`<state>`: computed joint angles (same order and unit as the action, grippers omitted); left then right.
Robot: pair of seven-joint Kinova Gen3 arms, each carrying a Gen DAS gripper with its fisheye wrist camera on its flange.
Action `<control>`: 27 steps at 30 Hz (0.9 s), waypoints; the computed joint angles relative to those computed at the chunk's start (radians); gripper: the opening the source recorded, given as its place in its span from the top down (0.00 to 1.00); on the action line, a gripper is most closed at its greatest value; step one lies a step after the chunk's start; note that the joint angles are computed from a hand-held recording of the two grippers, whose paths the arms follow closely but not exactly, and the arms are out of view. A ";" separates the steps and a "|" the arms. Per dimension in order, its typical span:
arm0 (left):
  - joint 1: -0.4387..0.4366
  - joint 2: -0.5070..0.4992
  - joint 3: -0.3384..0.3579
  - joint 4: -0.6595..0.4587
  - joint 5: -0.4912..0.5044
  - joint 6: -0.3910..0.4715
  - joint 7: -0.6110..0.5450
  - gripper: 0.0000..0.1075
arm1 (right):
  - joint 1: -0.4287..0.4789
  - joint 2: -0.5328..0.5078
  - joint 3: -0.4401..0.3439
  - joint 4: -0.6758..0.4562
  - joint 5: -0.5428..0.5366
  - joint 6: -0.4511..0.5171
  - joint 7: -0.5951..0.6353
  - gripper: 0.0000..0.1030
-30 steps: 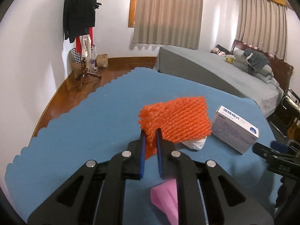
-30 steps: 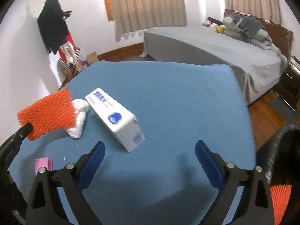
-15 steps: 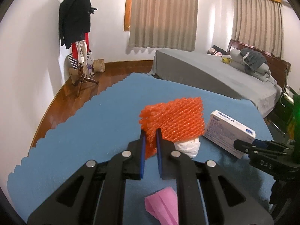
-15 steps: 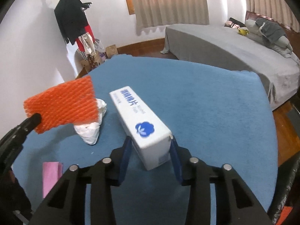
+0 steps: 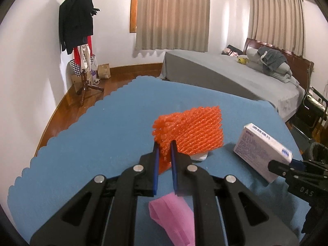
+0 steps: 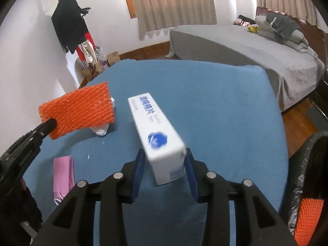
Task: Collect trash
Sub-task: 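Carry the orange net and white box over the bin and release both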
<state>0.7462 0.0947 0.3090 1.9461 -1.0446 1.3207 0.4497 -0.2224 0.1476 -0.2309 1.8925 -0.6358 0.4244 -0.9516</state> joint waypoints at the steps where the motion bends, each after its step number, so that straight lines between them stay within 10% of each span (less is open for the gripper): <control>1: -0.002 -0.002 -0.001 0.002 0.001 -0.003 -0.002 0.91 | -0.009 0.005 0.002 -0.005 0.013 -0.006 -0.012 0.57; 5: -0.003 -0.003 0.000 0.005 0.002 -0.005 -0.001 0.91 | -0.033 0.031 0.005 -0.024 0.074 -0.022 -0.063 0.51; 16: 0.018 -0.011 0.016 0.004 -0.028 -0.004 0.018 0.91 | 0.053 -0.034 -0.025 0.004 -0.082 -0.006 0.084 0.72; 27: 0.089 0.029 0.035 -0.108 -0.079 0.063 -0.028 0.91 | 0.031 -0.173 0.126 0.045 -0.234 0.057 0.208 0.72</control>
<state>0.8348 0.1241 0.3442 1.8376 -1.1236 1.3841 0.4213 -0.1917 -0.0251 -0.1046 1.9376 -0.8701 0.4812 -0.7439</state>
